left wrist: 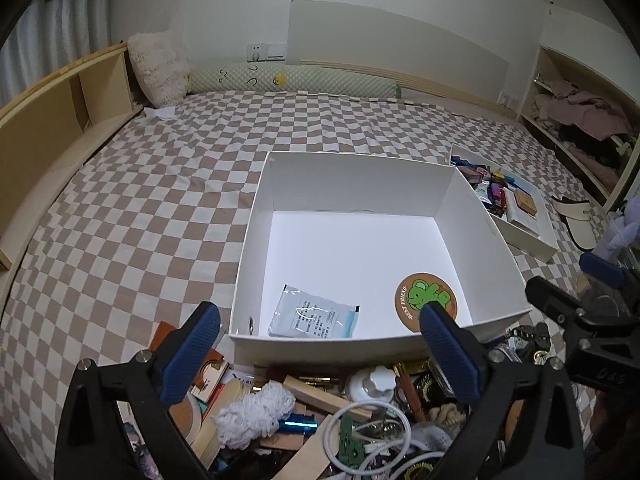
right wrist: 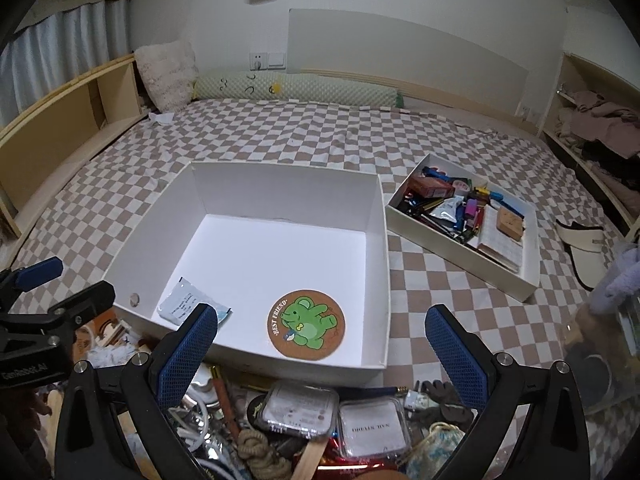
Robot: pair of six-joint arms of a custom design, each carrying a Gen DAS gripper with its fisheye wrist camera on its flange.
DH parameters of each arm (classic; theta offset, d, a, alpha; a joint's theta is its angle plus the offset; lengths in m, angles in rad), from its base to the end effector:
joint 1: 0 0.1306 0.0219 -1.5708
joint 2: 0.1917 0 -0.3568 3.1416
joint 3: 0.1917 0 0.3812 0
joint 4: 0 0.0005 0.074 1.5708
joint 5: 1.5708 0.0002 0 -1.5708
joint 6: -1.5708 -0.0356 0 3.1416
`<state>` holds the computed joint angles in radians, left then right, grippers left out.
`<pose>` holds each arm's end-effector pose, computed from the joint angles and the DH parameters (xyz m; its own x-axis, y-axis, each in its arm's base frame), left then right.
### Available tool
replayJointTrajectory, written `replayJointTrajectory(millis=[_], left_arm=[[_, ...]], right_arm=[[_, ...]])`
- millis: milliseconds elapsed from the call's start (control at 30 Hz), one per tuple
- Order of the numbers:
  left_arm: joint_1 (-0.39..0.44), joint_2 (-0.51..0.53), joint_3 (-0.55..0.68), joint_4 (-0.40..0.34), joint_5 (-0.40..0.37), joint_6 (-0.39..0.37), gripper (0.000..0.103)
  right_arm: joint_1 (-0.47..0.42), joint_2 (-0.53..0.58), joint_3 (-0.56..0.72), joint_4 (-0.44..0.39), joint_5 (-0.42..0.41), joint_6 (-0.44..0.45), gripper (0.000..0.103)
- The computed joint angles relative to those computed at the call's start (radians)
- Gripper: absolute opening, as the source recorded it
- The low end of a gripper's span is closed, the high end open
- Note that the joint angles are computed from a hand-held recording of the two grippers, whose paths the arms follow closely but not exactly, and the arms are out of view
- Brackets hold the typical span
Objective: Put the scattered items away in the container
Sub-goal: 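Withdraw both tools from the white box back over the pile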
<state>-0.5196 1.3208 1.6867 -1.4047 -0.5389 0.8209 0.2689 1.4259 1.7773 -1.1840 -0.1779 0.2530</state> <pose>0.3647 -0.1881 0.5330 -0.6564 -0.3481 -0.6694 -0.4109 0.9090 -0.0698 0.4513 0.1304 0.5374 -0.5962 -0.4198 -0.6843 -0.5428 0.8388 -0.0417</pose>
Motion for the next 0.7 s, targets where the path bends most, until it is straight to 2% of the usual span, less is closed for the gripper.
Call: replayJointTrajectory(millis=[700], left_arm=[[-0.14,-0.009,0.114,-0.165,-0.128,0.094,0.101]], right_arm=[[-0.067,-0.126,-0.031,-0.031,-0.073,0.019,0.103]])
